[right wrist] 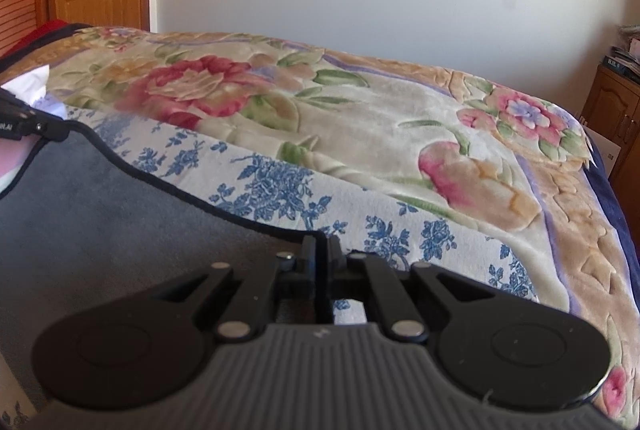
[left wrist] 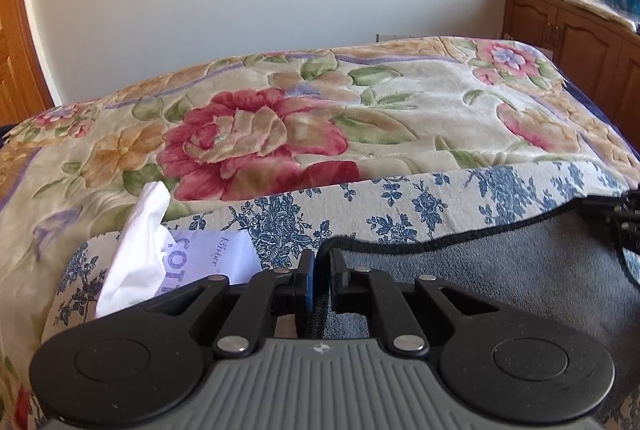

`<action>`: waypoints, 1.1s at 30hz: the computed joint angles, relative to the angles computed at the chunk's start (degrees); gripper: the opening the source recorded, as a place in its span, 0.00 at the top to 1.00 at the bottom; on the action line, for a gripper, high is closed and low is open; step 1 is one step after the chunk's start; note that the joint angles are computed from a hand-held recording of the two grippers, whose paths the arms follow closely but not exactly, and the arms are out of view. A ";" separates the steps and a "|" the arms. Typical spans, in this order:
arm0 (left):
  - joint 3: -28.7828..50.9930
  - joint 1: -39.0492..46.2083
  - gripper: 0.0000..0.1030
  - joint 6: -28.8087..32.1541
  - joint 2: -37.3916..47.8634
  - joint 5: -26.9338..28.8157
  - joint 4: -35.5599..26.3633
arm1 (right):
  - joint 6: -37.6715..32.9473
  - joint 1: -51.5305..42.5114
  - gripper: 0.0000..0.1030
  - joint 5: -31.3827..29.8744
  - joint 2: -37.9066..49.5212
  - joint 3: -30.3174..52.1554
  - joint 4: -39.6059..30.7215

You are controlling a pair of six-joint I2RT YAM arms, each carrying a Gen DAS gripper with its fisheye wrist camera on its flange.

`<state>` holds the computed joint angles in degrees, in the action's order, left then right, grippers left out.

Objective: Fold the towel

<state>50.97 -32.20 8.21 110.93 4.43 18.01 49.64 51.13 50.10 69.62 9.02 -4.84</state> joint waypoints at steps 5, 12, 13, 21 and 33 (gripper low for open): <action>-2.23 -0.02 0.35 -0.96 -0.57 -0.61 3.43 | 3.28 1.68 0.40 1.64 -0.75 -0.27 -1.92; -6.06 -0.94 0.10 -2.39 -3.69 -2.10 6.92 | 10.81 6.03 0.17 4.86 -3.32 -0.10 -7.68; -7.03 -1.30 0.06 -2.30 -4.36 -2.92 8.28 | 12.16 6.81 0.14 5.33 -3.27 0.08 -8.64; -9.39 -2.40 0.00 -2.55 -8.31 -3.56 7.93 | 22.09 12.31 0.00 7.49 -3.76 2.30 -17.53; -13.87 -3.59 0.00 -2.67 -17.72 -4.25 3.52 | 42.43 23.26 0.00 8.60 -0.69 10.06 -39.76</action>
